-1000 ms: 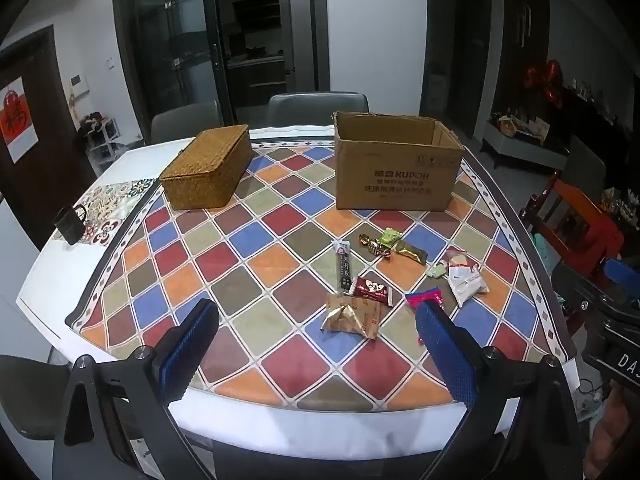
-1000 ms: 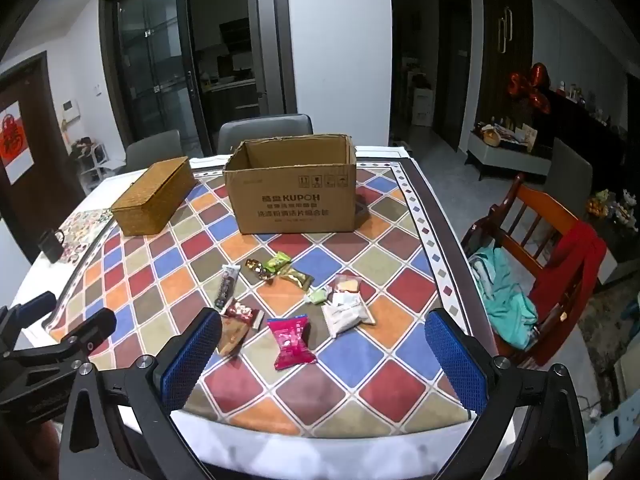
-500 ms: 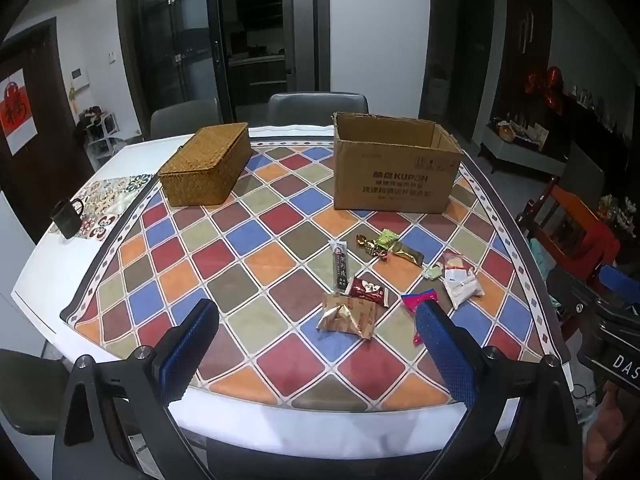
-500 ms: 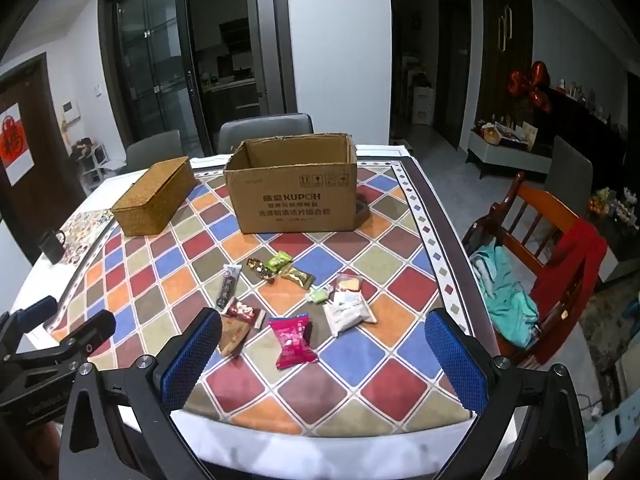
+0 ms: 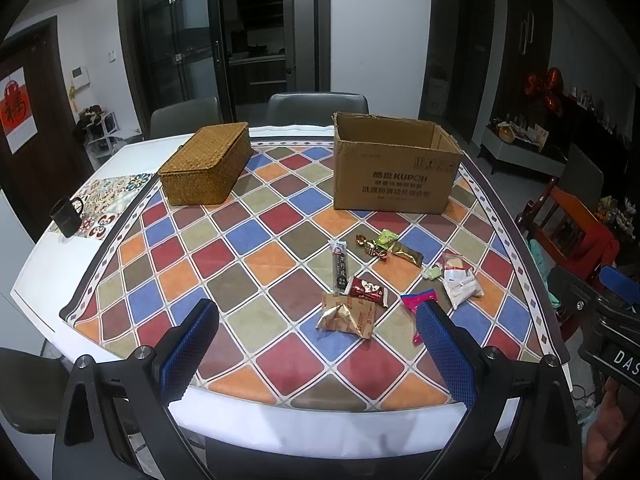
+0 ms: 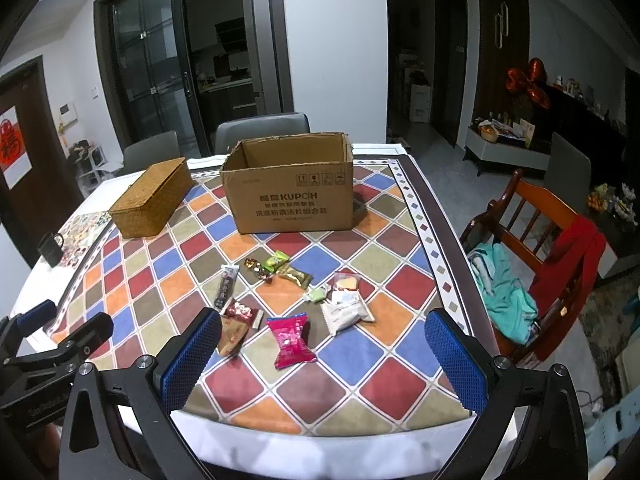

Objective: Organize snacks

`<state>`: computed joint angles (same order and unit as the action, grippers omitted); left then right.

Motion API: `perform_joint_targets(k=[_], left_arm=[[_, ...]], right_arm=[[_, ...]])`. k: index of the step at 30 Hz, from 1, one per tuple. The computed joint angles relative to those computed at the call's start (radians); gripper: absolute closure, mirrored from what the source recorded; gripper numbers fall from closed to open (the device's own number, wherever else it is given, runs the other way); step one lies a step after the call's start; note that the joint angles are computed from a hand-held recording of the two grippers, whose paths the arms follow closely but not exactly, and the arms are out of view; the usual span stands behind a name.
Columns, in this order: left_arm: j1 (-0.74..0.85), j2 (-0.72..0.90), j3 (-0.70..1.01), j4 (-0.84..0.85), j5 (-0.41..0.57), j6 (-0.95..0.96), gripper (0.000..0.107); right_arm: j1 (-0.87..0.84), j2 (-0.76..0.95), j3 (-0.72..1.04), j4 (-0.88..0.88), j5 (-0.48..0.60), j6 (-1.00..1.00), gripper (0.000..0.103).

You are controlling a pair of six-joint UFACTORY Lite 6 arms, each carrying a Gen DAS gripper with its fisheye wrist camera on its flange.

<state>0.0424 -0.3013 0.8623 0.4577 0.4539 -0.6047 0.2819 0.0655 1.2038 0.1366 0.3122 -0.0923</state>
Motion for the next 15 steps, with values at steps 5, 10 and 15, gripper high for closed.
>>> perform_joint_targets(k=[5, 10, 15], left_arm=[[0.002, 0.002, 0.001, -0.002, -0.002, 0.002, 0.006], [0.005, -0.002, -0.001, -0.009, -0.001, 0.010, 0.006], [0.010, -0.009, -0.008, -0.025, -0.004, 0.026, 0.006]], right_arm=[[-0.003, 0.002, 0.004, 0.006, 0.004, -0.006, 0.000], [0.003, 0.000, 0.007, -0.010, 0.009, 0.015, 0.000], [0.025, -0.010, 0.010, -0.059, 0.021, 0.076, 0.000]])
